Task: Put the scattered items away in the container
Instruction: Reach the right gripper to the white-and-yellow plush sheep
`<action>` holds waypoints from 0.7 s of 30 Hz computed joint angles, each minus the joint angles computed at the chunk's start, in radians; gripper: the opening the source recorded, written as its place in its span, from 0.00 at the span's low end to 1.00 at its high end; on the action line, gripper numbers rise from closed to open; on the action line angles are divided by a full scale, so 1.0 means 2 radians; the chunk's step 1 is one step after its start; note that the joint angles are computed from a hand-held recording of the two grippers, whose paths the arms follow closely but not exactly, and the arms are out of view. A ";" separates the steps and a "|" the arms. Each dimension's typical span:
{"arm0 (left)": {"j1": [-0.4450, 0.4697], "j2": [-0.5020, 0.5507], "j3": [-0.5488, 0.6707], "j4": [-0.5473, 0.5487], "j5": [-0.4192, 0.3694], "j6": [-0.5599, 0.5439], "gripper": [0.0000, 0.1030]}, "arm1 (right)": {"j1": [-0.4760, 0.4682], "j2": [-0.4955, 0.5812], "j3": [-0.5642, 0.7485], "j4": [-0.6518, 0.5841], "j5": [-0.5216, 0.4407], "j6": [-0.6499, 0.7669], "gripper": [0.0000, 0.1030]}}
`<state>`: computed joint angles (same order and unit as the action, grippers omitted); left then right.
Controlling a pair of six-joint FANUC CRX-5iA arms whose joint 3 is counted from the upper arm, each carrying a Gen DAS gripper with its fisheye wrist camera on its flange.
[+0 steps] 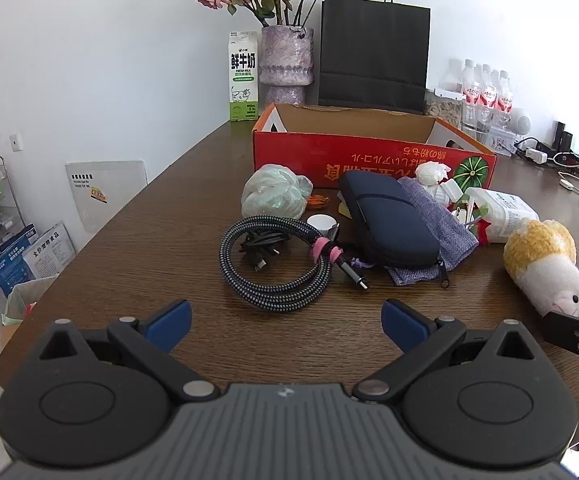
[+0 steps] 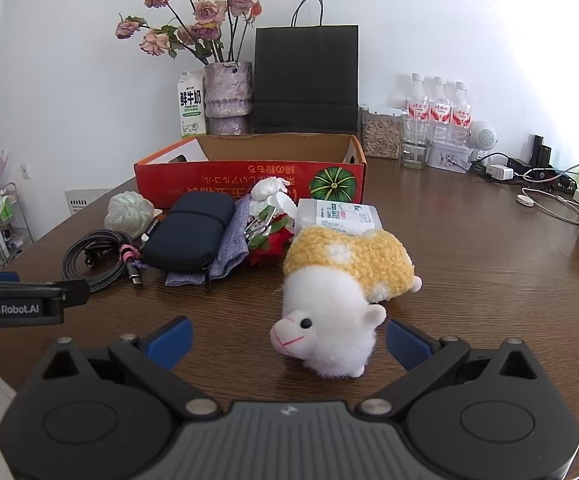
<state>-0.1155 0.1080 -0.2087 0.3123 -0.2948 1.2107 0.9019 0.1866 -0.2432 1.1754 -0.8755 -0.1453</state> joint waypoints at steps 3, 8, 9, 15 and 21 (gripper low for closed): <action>-0.001 0.007 0.009 -0.007 0.000 0.004 1.00 | -0.004 0.004 0.005 -0.002 0.002 0.006 1.00; -0.004 0.029 0.039 -0.026 -0.010 0.023 1.00 | -0.016 0.017 0.018 -0.007 0.006 0.020 1.00; -0.005 0.033 0.046 -0.030 -0.013 0.027 1.00 | -0.018 0.021 0.022 -0.009 0.007 0.024 1.00; -0.007 0.061 0.088 -0.066 -0.032 0.063 1.00 | -0.031 0.037 0.041 -0.026 0.017 0.046 1.00; -0.013 0.094 0.148 -0.134 -0.067 0.126 1.00 | -0.040 0.047 0.054 -0.039 0.023 0.062 1.00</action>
<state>-0.1405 0.2960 0.0870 0.0450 -0.4281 1.4628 0.8215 0.2799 -0.1358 1.0972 -0.8288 -0.0216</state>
